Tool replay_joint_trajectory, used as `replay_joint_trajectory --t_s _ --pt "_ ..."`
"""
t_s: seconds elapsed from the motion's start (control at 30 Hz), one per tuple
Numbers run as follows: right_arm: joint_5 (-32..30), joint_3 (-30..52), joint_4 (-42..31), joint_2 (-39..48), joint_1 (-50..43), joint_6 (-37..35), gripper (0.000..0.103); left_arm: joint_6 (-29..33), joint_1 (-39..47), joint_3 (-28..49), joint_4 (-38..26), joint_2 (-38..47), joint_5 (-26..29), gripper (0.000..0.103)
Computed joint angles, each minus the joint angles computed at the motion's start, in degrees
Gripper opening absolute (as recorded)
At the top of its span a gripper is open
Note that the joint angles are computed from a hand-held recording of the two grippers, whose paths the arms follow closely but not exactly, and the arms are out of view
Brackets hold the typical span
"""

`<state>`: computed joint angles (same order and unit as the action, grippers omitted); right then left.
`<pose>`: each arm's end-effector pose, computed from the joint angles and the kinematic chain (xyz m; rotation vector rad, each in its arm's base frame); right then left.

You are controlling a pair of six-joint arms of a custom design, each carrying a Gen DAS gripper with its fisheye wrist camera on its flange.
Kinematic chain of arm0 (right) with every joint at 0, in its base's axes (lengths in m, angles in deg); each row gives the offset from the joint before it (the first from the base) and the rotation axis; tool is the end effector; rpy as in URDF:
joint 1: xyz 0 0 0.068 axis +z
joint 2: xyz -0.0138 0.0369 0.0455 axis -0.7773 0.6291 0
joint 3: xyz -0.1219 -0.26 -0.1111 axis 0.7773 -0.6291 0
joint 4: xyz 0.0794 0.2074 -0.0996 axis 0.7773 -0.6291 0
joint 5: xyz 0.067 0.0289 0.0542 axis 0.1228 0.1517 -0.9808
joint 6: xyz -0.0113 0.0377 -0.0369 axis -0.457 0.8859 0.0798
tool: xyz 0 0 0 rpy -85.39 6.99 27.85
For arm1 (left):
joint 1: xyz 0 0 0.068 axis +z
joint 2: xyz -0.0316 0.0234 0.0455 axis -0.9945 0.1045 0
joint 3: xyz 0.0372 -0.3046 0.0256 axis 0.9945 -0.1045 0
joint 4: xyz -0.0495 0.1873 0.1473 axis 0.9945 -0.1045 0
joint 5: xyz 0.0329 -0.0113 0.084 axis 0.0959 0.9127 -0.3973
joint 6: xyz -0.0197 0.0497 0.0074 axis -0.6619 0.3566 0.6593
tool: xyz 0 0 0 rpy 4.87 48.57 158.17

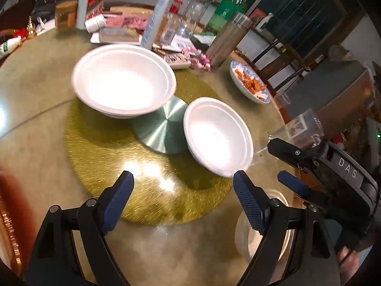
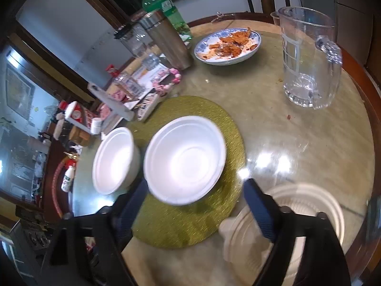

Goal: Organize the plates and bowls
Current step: 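Move both tools to the white foam bowl on the gold mat and grasp its rim, then lift the white foam bowl with both tools and carry it toward the plate stack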

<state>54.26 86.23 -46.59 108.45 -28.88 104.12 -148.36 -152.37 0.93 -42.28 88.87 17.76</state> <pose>0.2002 0.0892 0.1492 0.1372 2.6616 0.5908 0.1033 -0.2177 0.1424 -0.5306 2.5094 -0.4521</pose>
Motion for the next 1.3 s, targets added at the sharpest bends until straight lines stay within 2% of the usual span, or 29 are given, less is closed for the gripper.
replay_joint_trajectory --t_s 0.27,0.37,0.4,0.43,0.5,0.7,0.87,0.97,1.03,1.17,1.3 --pt "-2.7 3.8 5.3 12.9 -4.2 -2.2 0.065 2.6 5.7 4.5 3.9 9.6 1.7 0.086" --pt "-2.5 4.8 6.6 16.1 -4.1 -2.3 0.055 3.5 7.4 5.6 4.8 12.1 2.8 0.081" --pt "-2.0 5.2 6.5 16.8 -3.9 -2.4 0.046 4.3 8.3 5.9 5.5 13.1 3.6 0.07" --pt "-1.3 5.8 6.0 17.7 -3.5 -2.6 0.032 5.4 9.1 6.3 5.7 13.9 4.4 0.046" --pt "-2.2 6.1 5.9 19.0 -3.5 -2.6 0.009 10.0 10.4 8.4 4.3 15.6 6.5 0.012" --pt "-1.0 1.3 7.6 13.4 -0.9 -0.9 0.008 8.9 7.9 5.3 4.8 13.0 5.0 0.012" --pt "1.5 -3.7 6.5 4.8 3.7 1.8 0.009 4.8 2.6 3.2 -0.9 6.6 2.0 0.012" --pt "3.3 -6.8 4.9 -2.2 7.8 5.1 0.009 0.7 -2.7 2.5 -6.6 2.3 -1.4 0.012" --pt "5.3 -8.7 3.5 -7.0 11.9 8.0 0.009 -2.9 -6.3 2.4 -10.2 0.7 -3.8 0.012" --pt "15.4 -11.8 0.2 -14.1 26.8 18.8 0.009 -11.1 -13.9 1.0 -15.1 -0.3 -6.6 0.013" --pt "24.0 -13.7 -1.1 -14.5 41.3 30.6 0.009 -18.2 -19.9 -2.0 -14.8 0.3 -6.1 0.013"
